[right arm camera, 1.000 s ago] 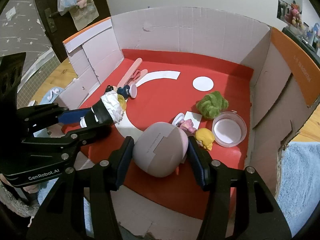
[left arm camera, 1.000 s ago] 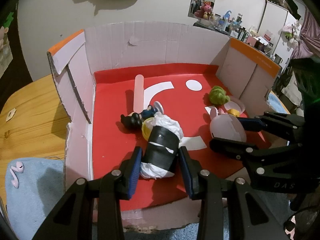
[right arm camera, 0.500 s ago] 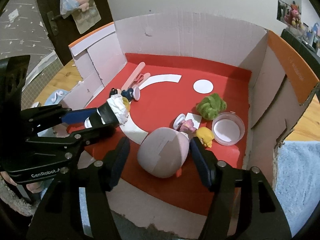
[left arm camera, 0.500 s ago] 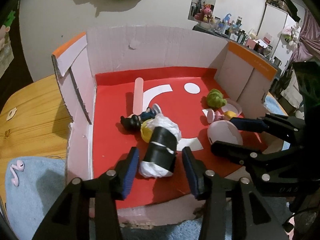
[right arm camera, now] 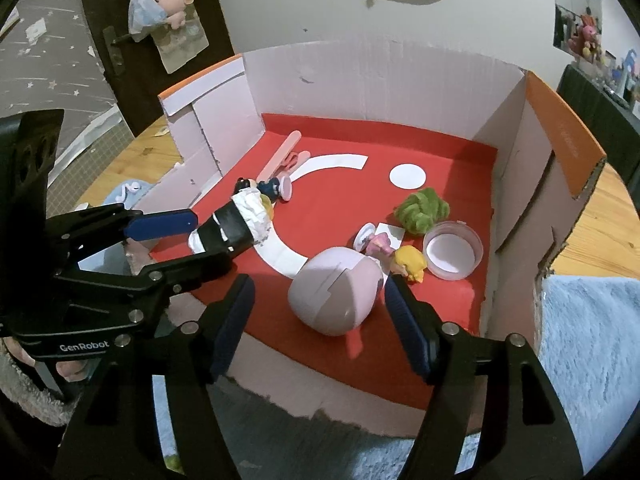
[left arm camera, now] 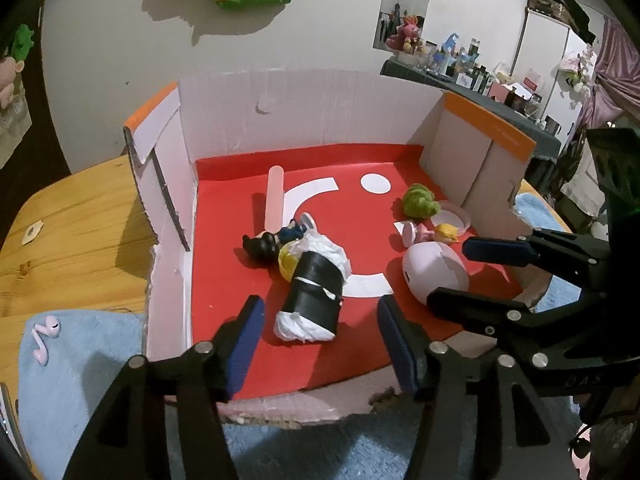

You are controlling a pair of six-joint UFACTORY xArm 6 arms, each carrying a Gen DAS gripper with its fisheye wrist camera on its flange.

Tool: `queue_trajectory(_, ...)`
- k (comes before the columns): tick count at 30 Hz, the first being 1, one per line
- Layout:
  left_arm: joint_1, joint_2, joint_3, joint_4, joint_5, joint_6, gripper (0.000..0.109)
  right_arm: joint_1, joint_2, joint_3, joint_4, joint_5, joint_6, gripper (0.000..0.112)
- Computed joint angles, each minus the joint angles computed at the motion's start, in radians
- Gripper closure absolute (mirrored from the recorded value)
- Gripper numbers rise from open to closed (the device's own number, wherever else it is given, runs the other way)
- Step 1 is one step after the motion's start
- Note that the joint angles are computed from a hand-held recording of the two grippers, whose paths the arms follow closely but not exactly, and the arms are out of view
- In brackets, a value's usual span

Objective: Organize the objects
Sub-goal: 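Lower both held objects onto the box floor and open both tools, then withdraw both tools out of the box toward the towel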

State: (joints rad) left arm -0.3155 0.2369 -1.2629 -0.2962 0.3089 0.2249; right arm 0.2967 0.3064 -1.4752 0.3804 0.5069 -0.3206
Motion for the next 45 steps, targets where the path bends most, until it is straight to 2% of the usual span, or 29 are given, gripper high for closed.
queue_trajectory(5, -0.001, -0.027, 0.028, -0.005, -0.02, 0.0, 0.042, 0.001, -0.033, 0.037, 0.012, -0.02, -0.011, 0.045)
queue_trajectory(7, -0.001, -0.036, 0.037, 0.0, -0.024, -0.006, 0.041, 0.001, -0.045, 0.05, 0.017, -0.027, -0.016, 0.042)
queue_trajectory(10, -0.002, -0.05, 0.052, 0.014, -0.033, -0.02, 0.034, 0.004, -0.063, 0.07, 0.021, -0.04, -0.02, 0.04)
queue_trajectory(16, -0.006, -0.079, 0.088, 0.045, -0.051, -0.045, 0.03, 0.01, -0.097, 0.107, 0.03, -0.058, -0.028, 0.039)
queue_trajectory(21, -0.005, -0.103, 0.118, 0.081, -0.069, -0.077, 0.028, 0.013, -0.121, 0.135, 0.027, -0.073, -0.025, 0.033)
queue_trajectory(24, -0.005, -0.117, 0.136, 0.107, -0.08, -0.108, 0.02, 0.018, -0.14, 0.155, 0.019, -0.083, -0.021, 0.033)
queue_trajectory(28, -0.004, -0.142, 0.161, 0.107, -0.093, -0.116, 0.019, 0.023, -0.166, 0.183, 0.005, -0.096, -0.011, 0.031)
queue_trajectory(32, -0.003, -0.166, 0.189, 0.124, -0.107, -0.141, 0.012, 0.03, -0.196, 0.218, 0.0, -0.111, -0.01, 0.03)
queue_trajectory(40, -0.003, -0.221, 0.249, 0.175, -0.125, -0.197, 0.012, 0.048, -0.255, 0.286, -0.019, -0.132, 0.0, 0.029)
queue_trajectory(45, -0.005, -0.25, 0.285, 0.194, -0.136, -0.222, 0.01, 0.063, -0.297, 0.342, -0.025, -0.147, -0.005, 0.024)
